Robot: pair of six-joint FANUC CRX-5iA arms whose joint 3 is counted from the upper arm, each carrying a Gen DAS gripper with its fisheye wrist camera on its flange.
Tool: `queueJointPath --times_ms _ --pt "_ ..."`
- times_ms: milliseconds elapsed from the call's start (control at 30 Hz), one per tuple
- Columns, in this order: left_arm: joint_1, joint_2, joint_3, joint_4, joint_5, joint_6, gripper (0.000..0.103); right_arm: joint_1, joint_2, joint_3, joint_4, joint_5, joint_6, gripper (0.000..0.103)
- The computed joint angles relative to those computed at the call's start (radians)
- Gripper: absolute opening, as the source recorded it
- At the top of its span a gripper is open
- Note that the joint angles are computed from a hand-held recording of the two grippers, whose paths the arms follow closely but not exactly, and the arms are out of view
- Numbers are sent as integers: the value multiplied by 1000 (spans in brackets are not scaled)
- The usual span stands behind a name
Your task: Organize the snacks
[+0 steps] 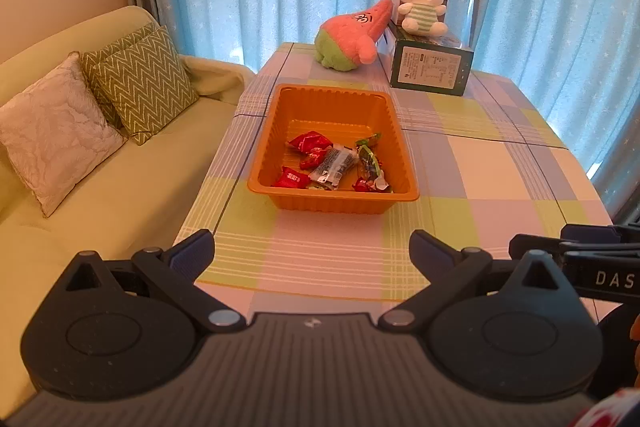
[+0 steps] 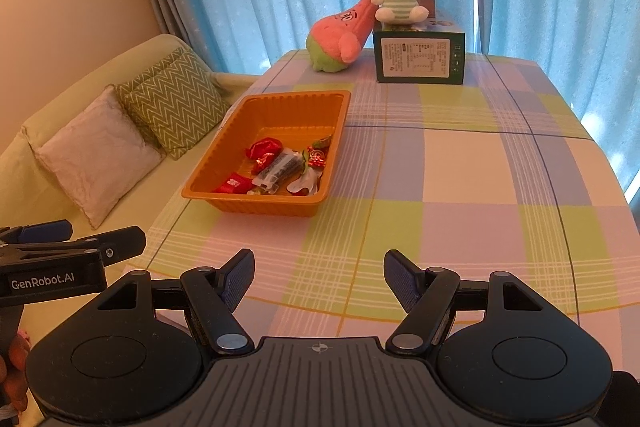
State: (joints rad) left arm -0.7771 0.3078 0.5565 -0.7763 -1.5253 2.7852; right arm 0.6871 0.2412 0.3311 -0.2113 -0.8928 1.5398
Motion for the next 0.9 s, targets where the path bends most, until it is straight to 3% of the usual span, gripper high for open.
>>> queueJointPath --times_ms 900 --pt "5 2 1 9 17 -10 103 0 -4 -6 9 12 -11 71"
